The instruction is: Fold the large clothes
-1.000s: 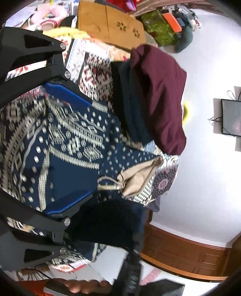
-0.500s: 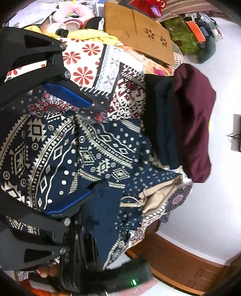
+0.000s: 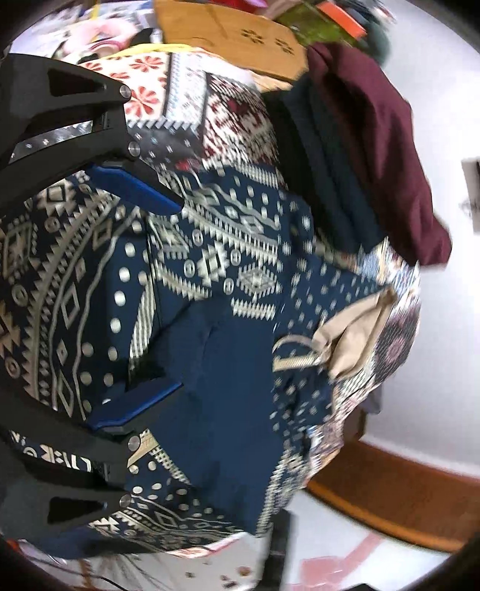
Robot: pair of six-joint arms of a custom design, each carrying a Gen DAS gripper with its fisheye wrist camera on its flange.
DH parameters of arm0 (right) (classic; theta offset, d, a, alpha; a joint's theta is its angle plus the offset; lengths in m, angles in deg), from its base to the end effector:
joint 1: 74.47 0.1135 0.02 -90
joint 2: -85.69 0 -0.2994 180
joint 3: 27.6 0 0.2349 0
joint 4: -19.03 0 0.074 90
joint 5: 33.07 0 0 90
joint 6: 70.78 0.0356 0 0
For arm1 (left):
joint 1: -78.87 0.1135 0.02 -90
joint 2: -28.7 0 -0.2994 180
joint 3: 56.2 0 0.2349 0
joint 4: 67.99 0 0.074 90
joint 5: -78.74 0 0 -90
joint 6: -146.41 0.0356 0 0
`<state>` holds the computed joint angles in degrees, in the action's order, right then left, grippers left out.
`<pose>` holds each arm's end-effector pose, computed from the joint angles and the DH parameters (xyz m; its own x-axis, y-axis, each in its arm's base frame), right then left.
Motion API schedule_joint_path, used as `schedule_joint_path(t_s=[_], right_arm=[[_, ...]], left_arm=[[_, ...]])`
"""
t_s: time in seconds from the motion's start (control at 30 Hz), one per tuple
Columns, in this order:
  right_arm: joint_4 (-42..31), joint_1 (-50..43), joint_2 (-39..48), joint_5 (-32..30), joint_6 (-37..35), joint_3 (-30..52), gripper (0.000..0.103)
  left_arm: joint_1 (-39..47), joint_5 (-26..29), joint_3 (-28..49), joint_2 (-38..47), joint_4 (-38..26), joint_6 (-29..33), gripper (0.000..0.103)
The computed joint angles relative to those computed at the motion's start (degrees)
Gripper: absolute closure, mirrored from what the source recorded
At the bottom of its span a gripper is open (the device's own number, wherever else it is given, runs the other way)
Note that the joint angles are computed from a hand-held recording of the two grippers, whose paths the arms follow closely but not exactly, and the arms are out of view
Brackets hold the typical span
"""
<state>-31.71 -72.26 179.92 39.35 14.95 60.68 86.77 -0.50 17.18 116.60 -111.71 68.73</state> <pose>0.3343 0.0237 0.2975 -0.8177 -0.1026 -0.5664 -0.2641 0.9412 0.2108 0.2919 0.0338 0.2611 -0.8308 0.0963 -0.5481 0.1429 0.9888 -0.0428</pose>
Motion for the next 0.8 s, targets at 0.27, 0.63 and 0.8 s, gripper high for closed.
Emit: schedule_joint_path(t_s=[0.27, 0.63, 0.8], right_arm=[[1.7, -12.5, 0.6, -0.9, 0.2, 0.3, 0.056], [4.4, -14.2, 5.6, 0.7, 1.2, 1.9, 0.056], [4.2, -10.7, 9.3, 3.7, 0.1, 1.7, 0.056]], left_arm=[[-9.4, -8.5, 0.5, 7.6, 1.9, 3.2, 0.032], [-5.6, -2.9, 9.2, 10.7, 1.4, -0.5, 0.089], [0.2, 2.5, 12.1, 5.5, 3.4, -2.3, 0.090]])
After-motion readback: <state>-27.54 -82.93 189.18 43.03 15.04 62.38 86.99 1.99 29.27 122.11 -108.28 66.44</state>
